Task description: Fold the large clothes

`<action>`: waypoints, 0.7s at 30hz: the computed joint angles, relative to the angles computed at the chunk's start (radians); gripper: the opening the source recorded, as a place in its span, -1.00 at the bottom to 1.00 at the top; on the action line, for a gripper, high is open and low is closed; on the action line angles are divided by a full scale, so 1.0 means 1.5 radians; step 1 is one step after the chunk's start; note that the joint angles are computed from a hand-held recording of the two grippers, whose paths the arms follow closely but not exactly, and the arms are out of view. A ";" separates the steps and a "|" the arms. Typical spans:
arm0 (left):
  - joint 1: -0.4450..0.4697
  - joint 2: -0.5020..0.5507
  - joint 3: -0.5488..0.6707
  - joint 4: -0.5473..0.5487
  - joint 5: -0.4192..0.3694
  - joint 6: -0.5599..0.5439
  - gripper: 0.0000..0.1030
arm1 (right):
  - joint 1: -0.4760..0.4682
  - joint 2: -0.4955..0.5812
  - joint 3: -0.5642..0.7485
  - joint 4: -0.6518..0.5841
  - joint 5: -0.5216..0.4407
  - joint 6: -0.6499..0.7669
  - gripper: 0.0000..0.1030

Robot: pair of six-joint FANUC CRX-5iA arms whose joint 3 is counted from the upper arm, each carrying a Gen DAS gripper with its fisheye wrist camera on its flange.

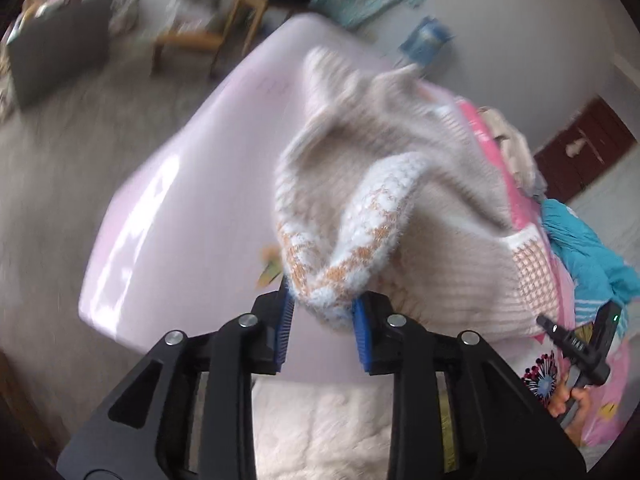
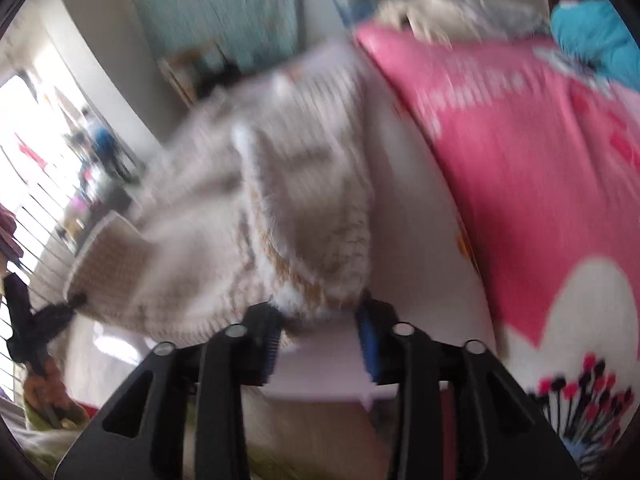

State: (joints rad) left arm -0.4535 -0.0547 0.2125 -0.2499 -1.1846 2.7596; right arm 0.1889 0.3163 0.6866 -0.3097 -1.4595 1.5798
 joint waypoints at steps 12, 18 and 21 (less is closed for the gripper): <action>-0.016 0.036 0.091 -0.101 -0.039 -0.070 -0.11 | -0.018 0.088 0.166 -0.060 -0.019 0.014 -0.04; -0.023 0.186 0.259 -0.143 -0.152 -0.224 -0.11 | 0.055 0.140 0.204 0.017 0.009 0.074 -0.04; -0.034 0.234 0.322 -0.180 -0.213 -0.265 -0.14 | 0.082 0.158 0.210 0.074 0.016 0.095 -0.10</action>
